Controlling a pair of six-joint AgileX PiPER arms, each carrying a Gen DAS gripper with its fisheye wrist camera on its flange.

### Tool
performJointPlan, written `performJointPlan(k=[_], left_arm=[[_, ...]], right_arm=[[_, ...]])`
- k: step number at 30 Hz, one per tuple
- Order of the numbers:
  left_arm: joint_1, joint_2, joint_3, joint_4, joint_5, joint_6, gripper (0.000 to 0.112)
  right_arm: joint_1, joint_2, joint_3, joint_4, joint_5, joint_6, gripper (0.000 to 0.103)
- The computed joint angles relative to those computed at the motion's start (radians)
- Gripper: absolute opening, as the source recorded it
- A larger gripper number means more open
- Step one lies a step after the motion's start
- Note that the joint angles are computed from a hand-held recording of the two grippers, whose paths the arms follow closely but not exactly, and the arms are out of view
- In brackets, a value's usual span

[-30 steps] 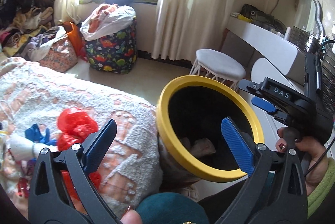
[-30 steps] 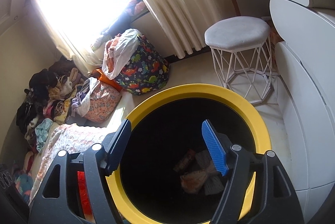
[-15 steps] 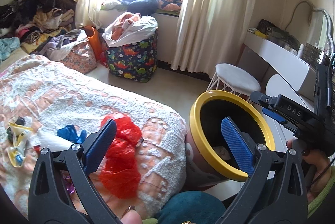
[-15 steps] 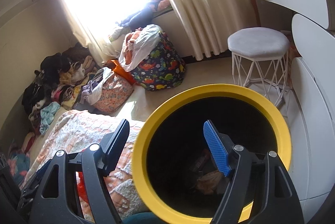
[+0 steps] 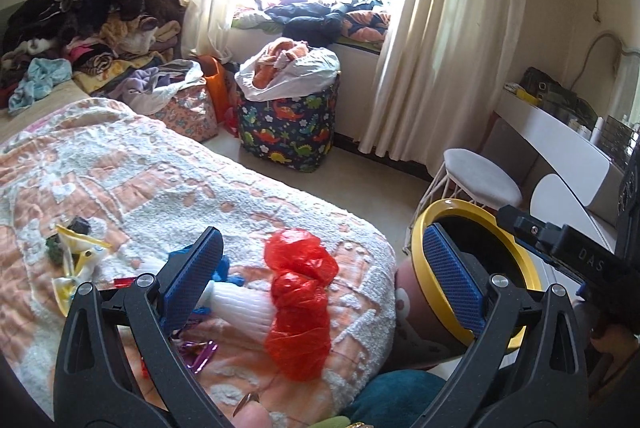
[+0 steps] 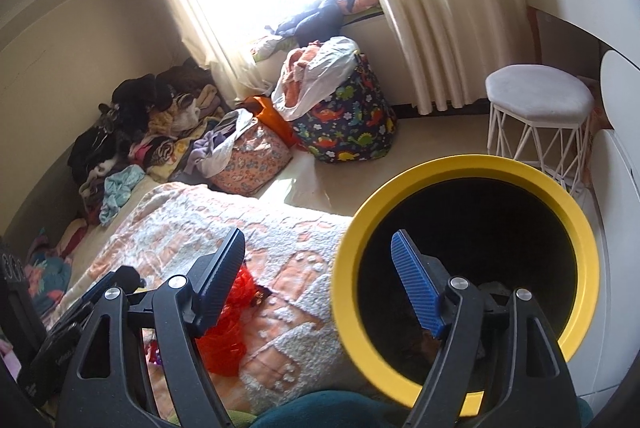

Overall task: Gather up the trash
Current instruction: 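Move both grippers back to the bed, right gripper toward the red plastic bag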

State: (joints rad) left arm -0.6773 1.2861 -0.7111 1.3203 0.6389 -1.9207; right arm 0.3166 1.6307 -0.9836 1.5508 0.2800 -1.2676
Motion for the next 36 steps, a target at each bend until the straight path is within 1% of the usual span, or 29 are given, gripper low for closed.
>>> performJointPlan(k=[15,24,25,28,31,36], left_arm=[[0.081,-0.13,0.108,-0.037,0.017,0.012,0.092],[0.187,-0.211,0.172,-0.076,-0.016,0.055,0.092],[0.202,-0.219,0.18,-0.08,-0.021,0.06,0.092],[0.251,-0.244,0.202,-0.099,-0.042,0.082,0.092],[0.31,-0.265,0.226,-0.116,-0.074,0.108,0.092],[0.404,-0.306,0.262,-0.148,-0.123,0.158,0.092]], right_arm=[[0.156,-0.009,0.012,-0.074,-0.048,0.031,0.076],[0.232,0.002,0.017,-0.09,-0.068,0.029,0.078],[0.245,0.007,0.011,-0.131,-0.076,0.071,0.078],[0.277,0.029,-0.003,-0.166,-0.089,0.105,0.078],[0.314,0.057,-0.021,-0.242,-0.115,0.172,0.078],[0.354,0.118,-0.075,-0.493,-0.135,0.432,0.078]])
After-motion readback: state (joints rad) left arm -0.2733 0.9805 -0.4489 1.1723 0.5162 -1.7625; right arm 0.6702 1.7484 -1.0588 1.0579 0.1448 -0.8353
